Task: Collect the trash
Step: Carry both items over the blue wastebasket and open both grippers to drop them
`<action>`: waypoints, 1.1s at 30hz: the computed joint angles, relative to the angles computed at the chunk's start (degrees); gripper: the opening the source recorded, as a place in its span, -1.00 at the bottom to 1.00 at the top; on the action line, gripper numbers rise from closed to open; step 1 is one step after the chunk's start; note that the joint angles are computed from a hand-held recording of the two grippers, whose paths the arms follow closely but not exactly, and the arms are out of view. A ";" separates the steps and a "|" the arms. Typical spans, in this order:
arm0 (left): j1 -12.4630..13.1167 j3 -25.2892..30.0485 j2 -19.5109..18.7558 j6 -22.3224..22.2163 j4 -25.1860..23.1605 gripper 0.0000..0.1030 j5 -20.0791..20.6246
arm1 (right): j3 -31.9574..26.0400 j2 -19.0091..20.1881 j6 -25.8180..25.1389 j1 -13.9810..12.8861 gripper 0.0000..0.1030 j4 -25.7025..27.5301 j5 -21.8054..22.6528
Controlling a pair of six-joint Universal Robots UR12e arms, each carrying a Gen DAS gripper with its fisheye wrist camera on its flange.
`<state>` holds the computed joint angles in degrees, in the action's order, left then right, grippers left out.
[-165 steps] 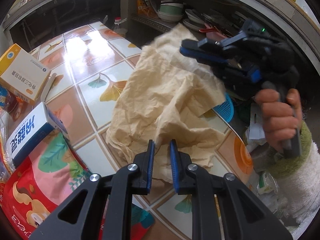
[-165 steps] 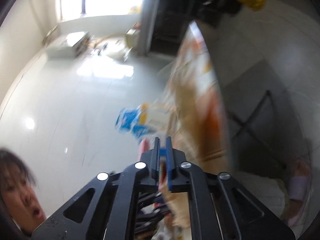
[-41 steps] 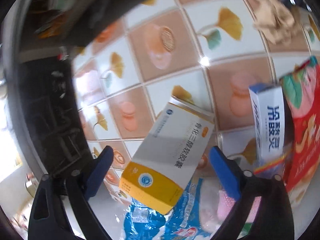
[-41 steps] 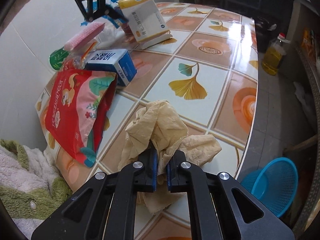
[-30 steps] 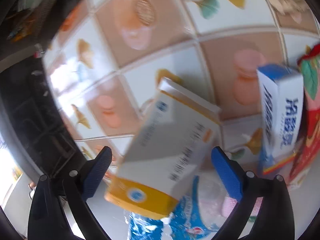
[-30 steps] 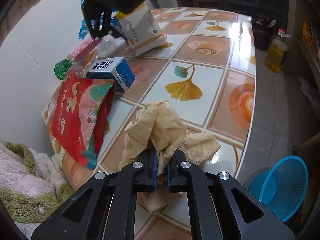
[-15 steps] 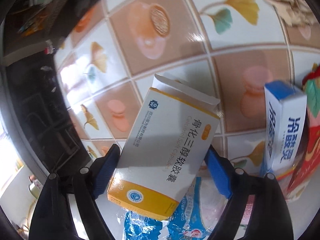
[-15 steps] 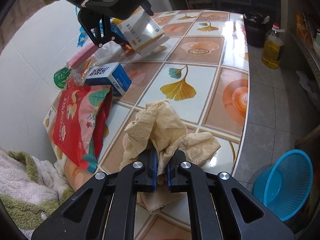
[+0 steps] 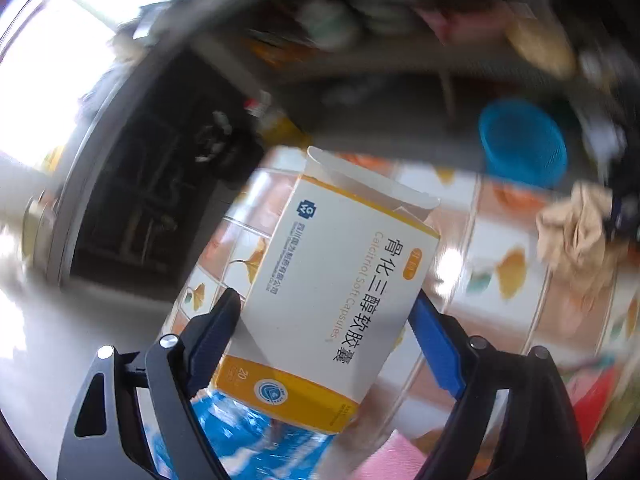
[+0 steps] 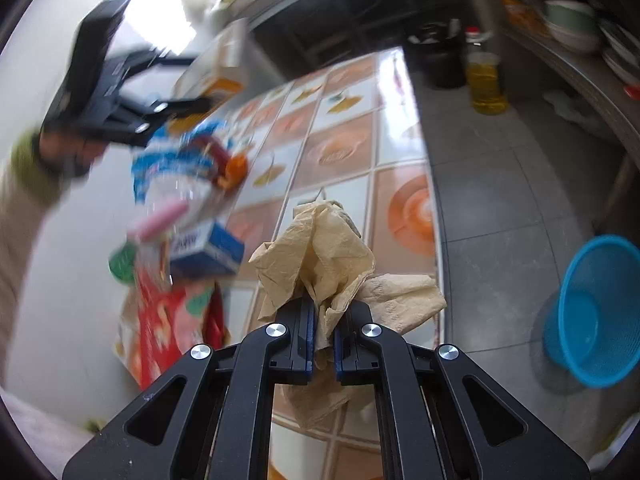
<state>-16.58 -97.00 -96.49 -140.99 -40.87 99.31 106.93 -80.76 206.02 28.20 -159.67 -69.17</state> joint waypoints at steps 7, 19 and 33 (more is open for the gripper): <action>-1.99 -2.80 2.12 -17.10 6.16 0.60 -1.04 | 2.63 -2.62 9.25 -0.55 -0.89 -5.22 -4.56; -12.75 5.88 -5.75 -30.86 1.62 0.61 -9.43 | 13.36 -12.44 23.90 -3.95 -0.89 -3.92 -27.16; -20.43 29.11 -30.30 -41.73 -25.13 0.61 -11.56 | 18.58 -6.69 31.76 -12.80 -0.86 0.15 -27.12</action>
<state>-37.02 -67.89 -126.79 -182.72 -66.01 87.75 125.51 -87.46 237.78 15.40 -159.53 -96.28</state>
